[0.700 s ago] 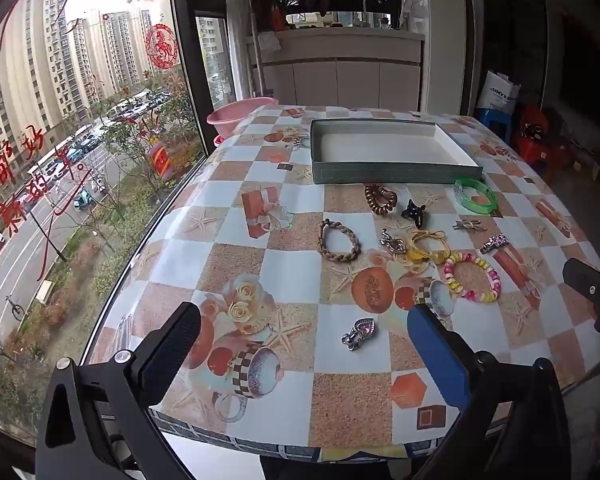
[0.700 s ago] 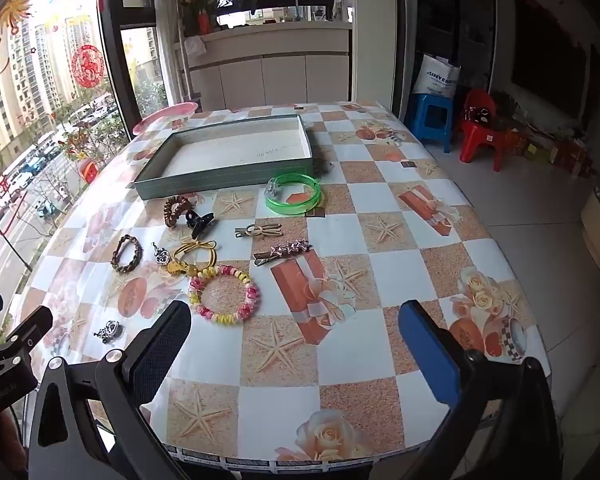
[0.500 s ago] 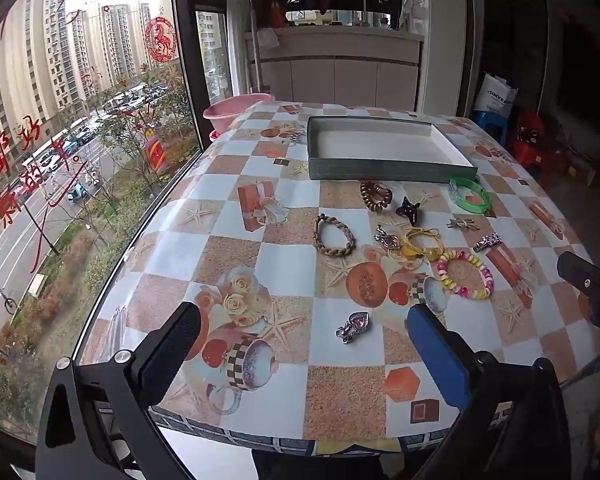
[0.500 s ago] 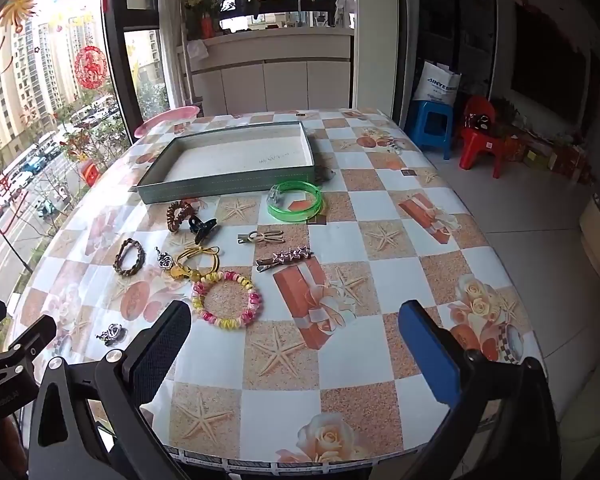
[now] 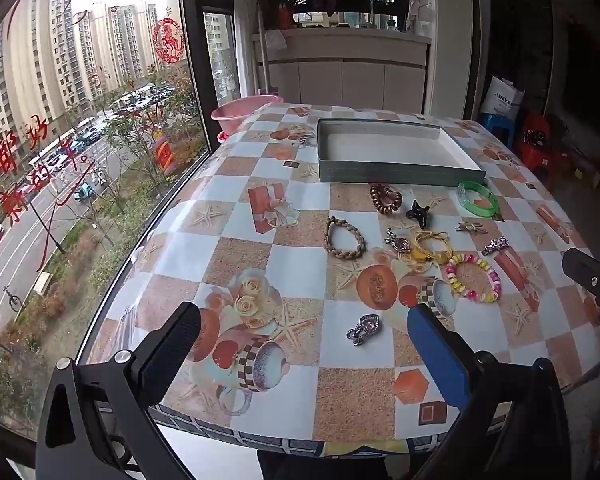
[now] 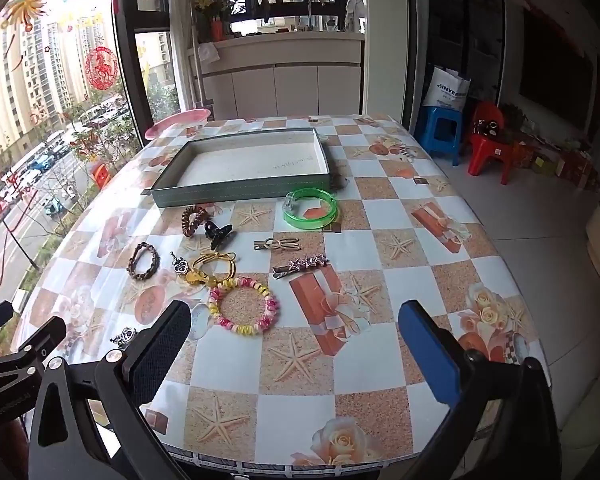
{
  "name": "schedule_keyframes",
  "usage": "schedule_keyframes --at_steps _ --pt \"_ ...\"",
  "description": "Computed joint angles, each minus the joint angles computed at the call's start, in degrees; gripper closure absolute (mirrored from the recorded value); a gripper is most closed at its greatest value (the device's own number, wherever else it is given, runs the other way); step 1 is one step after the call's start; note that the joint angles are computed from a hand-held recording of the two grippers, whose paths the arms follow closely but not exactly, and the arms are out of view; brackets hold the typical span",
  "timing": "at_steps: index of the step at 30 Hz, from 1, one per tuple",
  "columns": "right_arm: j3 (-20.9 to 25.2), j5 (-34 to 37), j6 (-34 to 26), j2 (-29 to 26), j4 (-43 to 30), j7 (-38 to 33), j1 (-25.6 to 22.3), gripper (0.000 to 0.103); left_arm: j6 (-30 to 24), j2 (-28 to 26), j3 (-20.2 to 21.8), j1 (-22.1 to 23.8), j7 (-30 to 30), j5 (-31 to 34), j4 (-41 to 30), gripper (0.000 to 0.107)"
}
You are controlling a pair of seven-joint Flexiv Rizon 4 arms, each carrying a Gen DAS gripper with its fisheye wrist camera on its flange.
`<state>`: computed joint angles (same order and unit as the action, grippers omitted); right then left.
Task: Organize jewelry
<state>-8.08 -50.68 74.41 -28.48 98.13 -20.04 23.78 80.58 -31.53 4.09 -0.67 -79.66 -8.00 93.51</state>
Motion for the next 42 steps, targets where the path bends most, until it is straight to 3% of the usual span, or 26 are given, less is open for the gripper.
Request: schedule_keyframes --at_steps 11,42 --pt "0.1 0.1 0.0 -0.2 -0.5 -0.1 0.0 0.000 0.3 0.1 -2.3 1.6 0.6 -2.3 0.6 0.004" --pt "0.1 0.9 -0.2 -0.6 -1.1 -0.9 0.4 0.000 -1.0 -0.4 1.0 -0.6 -1.1 0.7 -0.8 0.004"
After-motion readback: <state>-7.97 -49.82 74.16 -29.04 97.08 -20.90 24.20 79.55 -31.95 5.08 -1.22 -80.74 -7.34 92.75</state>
